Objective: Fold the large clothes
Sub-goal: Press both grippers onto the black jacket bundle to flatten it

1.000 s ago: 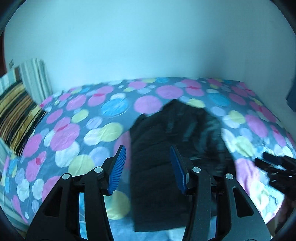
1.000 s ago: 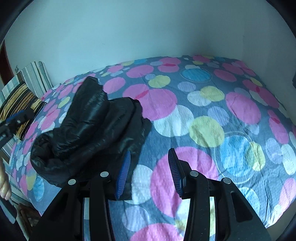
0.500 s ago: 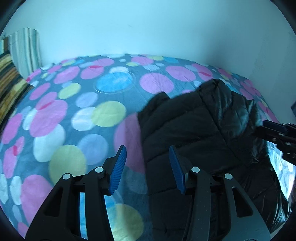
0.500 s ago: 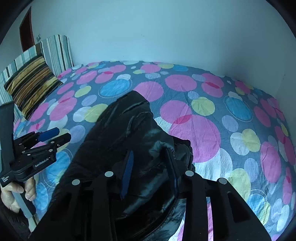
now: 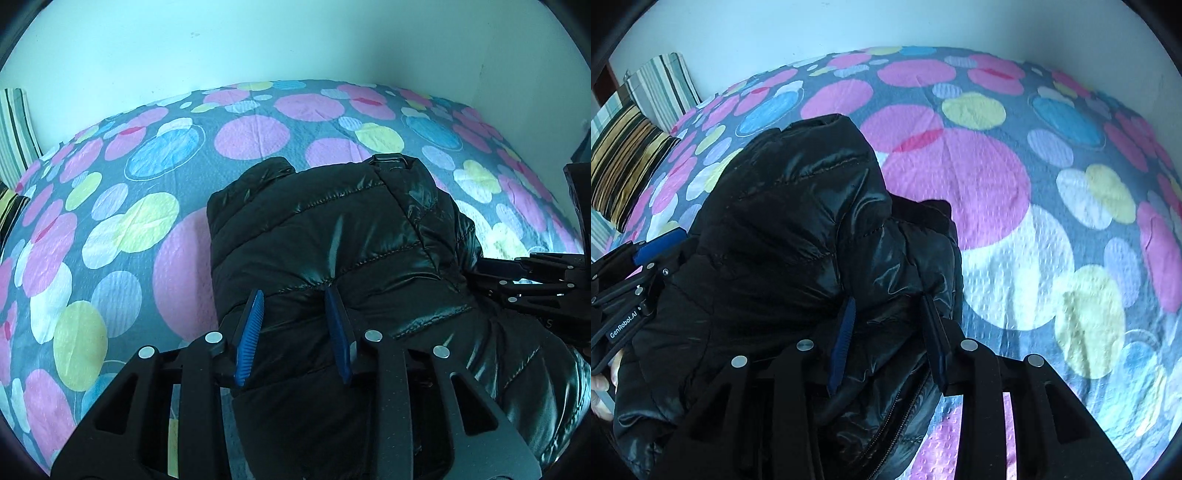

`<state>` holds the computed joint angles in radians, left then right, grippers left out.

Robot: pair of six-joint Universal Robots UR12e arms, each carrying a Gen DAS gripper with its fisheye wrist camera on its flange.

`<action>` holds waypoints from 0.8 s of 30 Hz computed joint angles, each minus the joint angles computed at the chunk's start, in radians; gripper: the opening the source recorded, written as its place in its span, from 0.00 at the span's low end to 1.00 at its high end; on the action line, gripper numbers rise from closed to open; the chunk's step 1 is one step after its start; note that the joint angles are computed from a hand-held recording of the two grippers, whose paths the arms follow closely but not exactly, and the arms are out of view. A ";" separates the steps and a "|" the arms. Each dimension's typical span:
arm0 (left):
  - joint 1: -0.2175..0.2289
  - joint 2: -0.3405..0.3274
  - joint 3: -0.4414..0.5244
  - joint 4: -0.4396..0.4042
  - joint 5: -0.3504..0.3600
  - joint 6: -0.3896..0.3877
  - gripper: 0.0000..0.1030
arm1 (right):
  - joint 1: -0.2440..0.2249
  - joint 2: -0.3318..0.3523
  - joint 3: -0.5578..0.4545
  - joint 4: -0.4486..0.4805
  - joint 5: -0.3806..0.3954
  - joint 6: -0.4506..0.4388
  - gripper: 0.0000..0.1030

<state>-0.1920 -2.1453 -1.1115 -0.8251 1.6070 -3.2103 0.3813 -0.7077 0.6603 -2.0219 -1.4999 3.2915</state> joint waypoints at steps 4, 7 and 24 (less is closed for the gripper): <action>-0.006 -0.011 0.009 -0.003 0.012 0.006 0.32 | -0.004 -0.010 0.039 -0.037 0.018 0.025 0.35; -0.004 -0.014 0.006 -0.002 0.008 0.006 0.32 | -0.005 -0.011 0.049 -0.053 0.021 0.032 0.35; 0.004 0.049 -0.069 0.048 -0.002 0.006 0.33 | -0.006 -0.033 0.107 -0.133 0.024 0.072 0.35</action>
